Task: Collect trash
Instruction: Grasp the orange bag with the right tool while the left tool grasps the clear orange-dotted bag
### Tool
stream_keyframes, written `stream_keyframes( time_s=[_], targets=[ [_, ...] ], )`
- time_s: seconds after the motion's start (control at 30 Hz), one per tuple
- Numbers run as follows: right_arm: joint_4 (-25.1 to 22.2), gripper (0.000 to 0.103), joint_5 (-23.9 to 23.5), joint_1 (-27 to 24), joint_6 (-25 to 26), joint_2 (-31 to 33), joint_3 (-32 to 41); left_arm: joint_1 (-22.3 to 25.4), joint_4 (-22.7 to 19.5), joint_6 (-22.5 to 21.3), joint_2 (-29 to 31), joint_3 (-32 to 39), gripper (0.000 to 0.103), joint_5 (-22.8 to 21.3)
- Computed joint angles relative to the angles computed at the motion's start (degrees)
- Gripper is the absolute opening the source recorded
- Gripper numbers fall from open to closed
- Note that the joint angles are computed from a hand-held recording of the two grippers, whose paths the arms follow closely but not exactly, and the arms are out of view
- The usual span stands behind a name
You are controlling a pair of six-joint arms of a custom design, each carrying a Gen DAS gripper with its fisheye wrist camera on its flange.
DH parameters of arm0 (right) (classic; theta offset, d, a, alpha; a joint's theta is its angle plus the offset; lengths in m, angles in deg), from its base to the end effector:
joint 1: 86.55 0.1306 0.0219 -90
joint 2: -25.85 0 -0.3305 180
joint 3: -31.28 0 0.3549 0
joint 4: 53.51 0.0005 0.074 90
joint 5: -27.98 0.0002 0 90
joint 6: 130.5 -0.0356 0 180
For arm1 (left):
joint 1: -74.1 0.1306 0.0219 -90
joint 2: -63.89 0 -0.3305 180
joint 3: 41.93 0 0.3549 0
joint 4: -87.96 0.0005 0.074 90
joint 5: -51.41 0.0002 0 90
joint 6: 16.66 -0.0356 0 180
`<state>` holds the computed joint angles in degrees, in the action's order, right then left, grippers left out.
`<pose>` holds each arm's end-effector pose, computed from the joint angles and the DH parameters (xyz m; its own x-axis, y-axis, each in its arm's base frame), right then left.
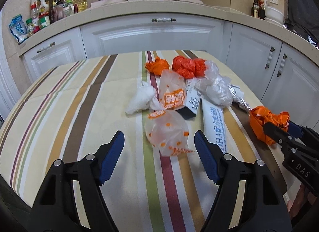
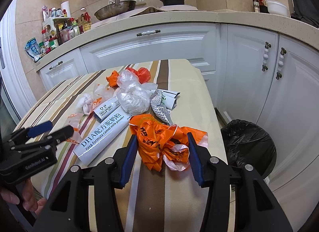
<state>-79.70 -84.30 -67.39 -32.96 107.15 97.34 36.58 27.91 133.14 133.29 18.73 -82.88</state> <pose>0.3683 0.1417 0.2931 -0.5446 -0.3178 -0.7762 -0.6493 0.7455 0.1503 0.2466 -0.1586 0.2932 -0.5756 -0.3381 -0.7446 -0.5206 0.8537 0.0148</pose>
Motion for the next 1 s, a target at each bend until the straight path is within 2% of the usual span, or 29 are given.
stream_keyframes(
  time_s=[0.13,0.3,0.33,0.5,0.6,1.0],
  targets=[
    [-0.06,0.049,0.09,0.03,-0.22,-0.18,-0.02,1.07,0.67,0.49,-0.64,-0.96,0.070,1.79],
    [-0.32,0.049,-0.44,-0.41,-0.81,0.10,0.13,1.02,3.20,-2.50,-1.00,-1.62,0.038,3.20],
    [-0.38,0.049,-0.47,-0.46,-0.87,0.12,0.18,0.94,4.47,-3.50,-1.53,-2.15,0.036,3.82],
    [-0.15,0.049,-0.29,-0.58,-0.93,0.06,0.14,1.25,5.79,-4.10,-1.83,-2.46,0.029,4.51],
    [-0.15,0.049,-0.28,-0.74,-0.90,0.00,0.09,1.18,5.18,-3.79,-1.77,-2.36,0.028,4.05],
    [0.91,0.049,0.12,-2.04,-1.64,-0.61,-0.20,-2.06,-2.63,-0.44,-0.95,0.74,0.023,-2.65]
  ],
)
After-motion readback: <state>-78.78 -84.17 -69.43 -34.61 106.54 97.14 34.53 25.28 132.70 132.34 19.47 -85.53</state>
